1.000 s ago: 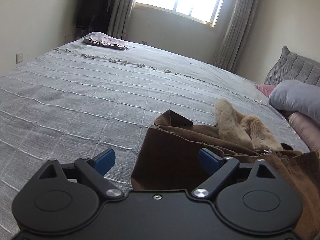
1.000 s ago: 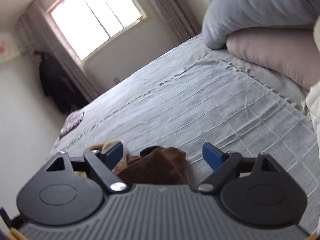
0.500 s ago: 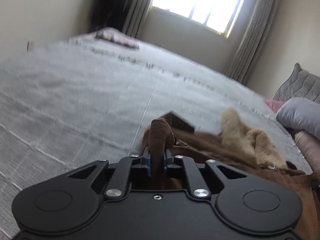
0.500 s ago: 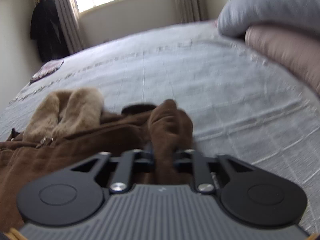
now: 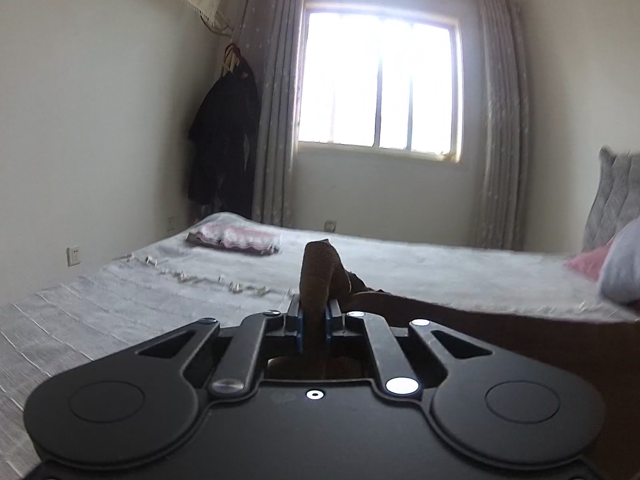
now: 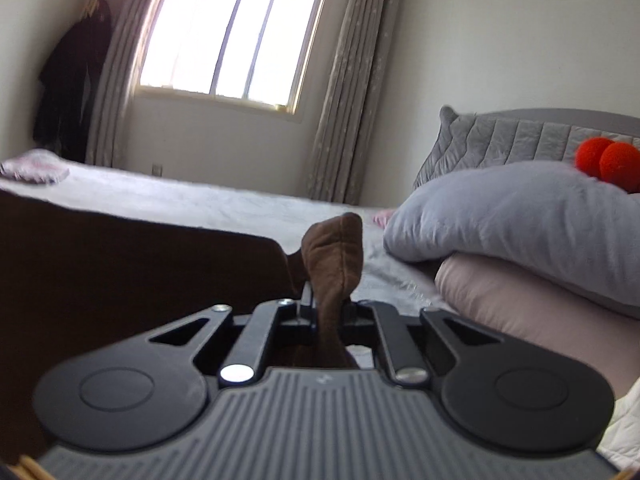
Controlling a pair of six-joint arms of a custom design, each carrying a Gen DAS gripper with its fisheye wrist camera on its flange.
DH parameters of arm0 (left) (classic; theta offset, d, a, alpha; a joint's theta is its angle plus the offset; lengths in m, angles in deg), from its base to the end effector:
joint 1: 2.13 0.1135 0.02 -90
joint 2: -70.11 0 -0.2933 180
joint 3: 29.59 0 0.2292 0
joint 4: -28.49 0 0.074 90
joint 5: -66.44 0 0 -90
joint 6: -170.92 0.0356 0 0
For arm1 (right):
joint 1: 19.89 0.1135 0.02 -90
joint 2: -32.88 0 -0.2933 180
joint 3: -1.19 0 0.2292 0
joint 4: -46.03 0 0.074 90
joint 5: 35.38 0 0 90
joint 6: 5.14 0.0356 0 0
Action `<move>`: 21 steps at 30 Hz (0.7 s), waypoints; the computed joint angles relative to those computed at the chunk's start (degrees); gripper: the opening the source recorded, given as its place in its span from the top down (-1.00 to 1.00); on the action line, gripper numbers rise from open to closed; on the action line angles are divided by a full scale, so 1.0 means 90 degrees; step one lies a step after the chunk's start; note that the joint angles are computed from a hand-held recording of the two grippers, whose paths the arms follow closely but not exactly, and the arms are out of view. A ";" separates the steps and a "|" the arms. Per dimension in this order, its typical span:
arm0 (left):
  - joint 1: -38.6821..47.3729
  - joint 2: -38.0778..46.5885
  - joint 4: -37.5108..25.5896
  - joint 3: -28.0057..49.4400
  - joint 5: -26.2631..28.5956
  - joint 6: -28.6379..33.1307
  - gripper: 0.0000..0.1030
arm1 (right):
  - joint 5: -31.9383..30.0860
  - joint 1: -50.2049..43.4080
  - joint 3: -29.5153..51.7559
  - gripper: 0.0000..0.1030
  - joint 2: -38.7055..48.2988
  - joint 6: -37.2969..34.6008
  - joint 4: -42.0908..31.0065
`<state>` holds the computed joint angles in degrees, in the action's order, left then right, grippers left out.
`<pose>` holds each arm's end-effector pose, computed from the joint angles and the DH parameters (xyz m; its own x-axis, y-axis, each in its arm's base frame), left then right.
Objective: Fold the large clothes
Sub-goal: 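Carry the hem over the coat with both grippers and lay it down, then open both grippers and pull back from the folded coat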
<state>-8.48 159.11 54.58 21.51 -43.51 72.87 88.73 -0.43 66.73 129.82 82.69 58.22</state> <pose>0.3004 -0.0212 0.2440 -0.1695 -0.1136 -0.9790 -0.2542 0.9648 -0.0679 0.3355 0.0974 0.2512 -0.3185 -0.1458 -0.9367 0.2116 0.9522 -0.2201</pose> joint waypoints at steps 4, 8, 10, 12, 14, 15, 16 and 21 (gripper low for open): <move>0.0000 0.2118 0.1512 0.0158 -0.0416 0.0552 0.80 | -0.0192 -0.0252 0.0524 0.82 0.1549 -0.0172 0.0265; 0.0492 0.2708 0.0616 0.0842 0.0332 -0.0171 0.74 | -0.0580 -0.0539 0.1540 0.73 0.2448 0.0589 -0.0951; 0.0682 0.2747 -0.0394 0.1349 0.0592 -0.0521 0.68 | -0.0812 -0.0722 0.1823 0.62 0.2480 0.0975 -0.1383; 0.0793 0.2667 -0.0796 0.1452 0.0781 -0.0856 0.60 | -0.1038 -0.0914 0.1672 0.35 0.2266 0.1287 -0.1383; 0.0748 0.2263 -0.0964 0.1218 0.0796 -0.1104 0.59 | -0.0606 -0.0824 0.1003 -0.08 0.1656 0.1539 -0.1000; 0.0712 0.2001 -0.0893 0.1009 0.0684 -0.1136 0.59 | -0.0555 -0.0777 0.0723 -0.27 0.1346 0.1525 -0.0787; 0.0602 0.1668 -0.0789 0.0755 0.0593 -0.1087 0.53 | -0.0657 -0.0710 0.0512 -0.31 0.1059 0.1375 -0.0638; -0.0518 0.0772 -0.0950 0.0463 0.0669 -0.0951 -0.10 | -0.1217 0.0607 0.0855 -0.53 0.0661 0.1260 -0.1087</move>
